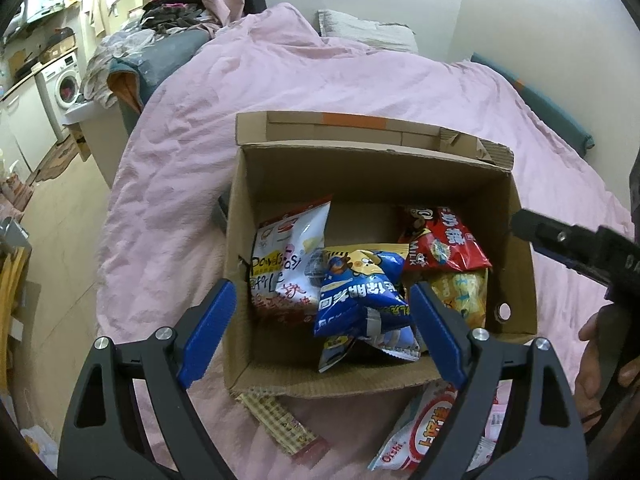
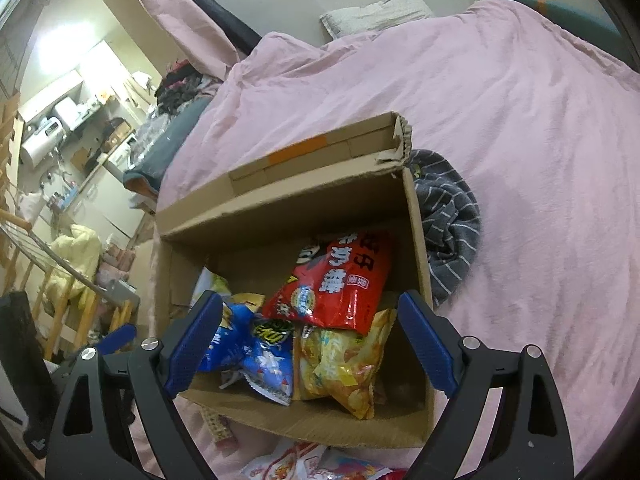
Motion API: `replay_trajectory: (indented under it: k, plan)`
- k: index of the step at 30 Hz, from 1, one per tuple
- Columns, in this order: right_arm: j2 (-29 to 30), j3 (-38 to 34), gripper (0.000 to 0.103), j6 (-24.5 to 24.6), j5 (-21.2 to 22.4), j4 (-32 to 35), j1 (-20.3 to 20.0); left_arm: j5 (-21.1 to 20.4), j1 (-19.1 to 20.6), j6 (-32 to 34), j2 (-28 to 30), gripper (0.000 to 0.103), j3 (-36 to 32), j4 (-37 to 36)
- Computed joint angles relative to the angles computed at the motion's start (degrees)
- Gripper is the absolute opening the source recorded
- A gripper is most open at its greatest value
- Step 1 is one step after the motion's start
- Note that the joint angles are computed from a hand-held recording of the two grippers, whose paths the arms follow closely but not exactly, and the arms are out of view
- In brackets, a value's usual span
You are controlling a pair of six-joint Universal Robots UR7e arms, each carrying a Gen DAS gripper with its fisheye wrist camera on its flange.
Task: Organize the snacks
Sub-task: 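Withdraw both grippers from the box toward the snacks beside it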
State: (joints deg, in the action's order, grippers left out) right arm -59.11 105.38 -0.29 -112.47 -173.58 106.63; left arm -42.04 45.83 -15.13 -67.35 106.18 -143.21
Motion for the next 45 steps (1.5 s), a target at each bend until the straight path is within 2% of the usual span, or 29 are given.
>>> replay_trajectory:
  k: [14, 26, 33, 39, 45]
  plan:
    - [-3.37, 3.42, 0.092, 2.03, -0.58, -1.85, 2.68, 0.9, -1.89, -2.46, -4.19, 0.086, 2.77, 1.56]
    - [-7.25, 9.63, 0.092, 5.72, -0.16, -2.58, 3.35, 1.51, -3.32, -8.1, -8.83, 0.086, 6.53, 7.17]
    - [-8.92, 12.68, 0.094, 5.87, 0.66, -2.56, 3.64, 1.36, -3.21, -11.51, -11.66, 0.086, 7.86, 11.82]
    - [-9.24, 12.95, 0.095, 6.73, 0.45, 3.98, 2.83, 2.5, -2.22, -14.83, -14.2, 0.086, 8.67, 15.4]
    - [-5.91, 9.79, 0.095, 9.69, -1.02, 17.79, 1.53, 2.48, -0.96, -17.85, -15.81, 0.086, 8.54, 18.34]
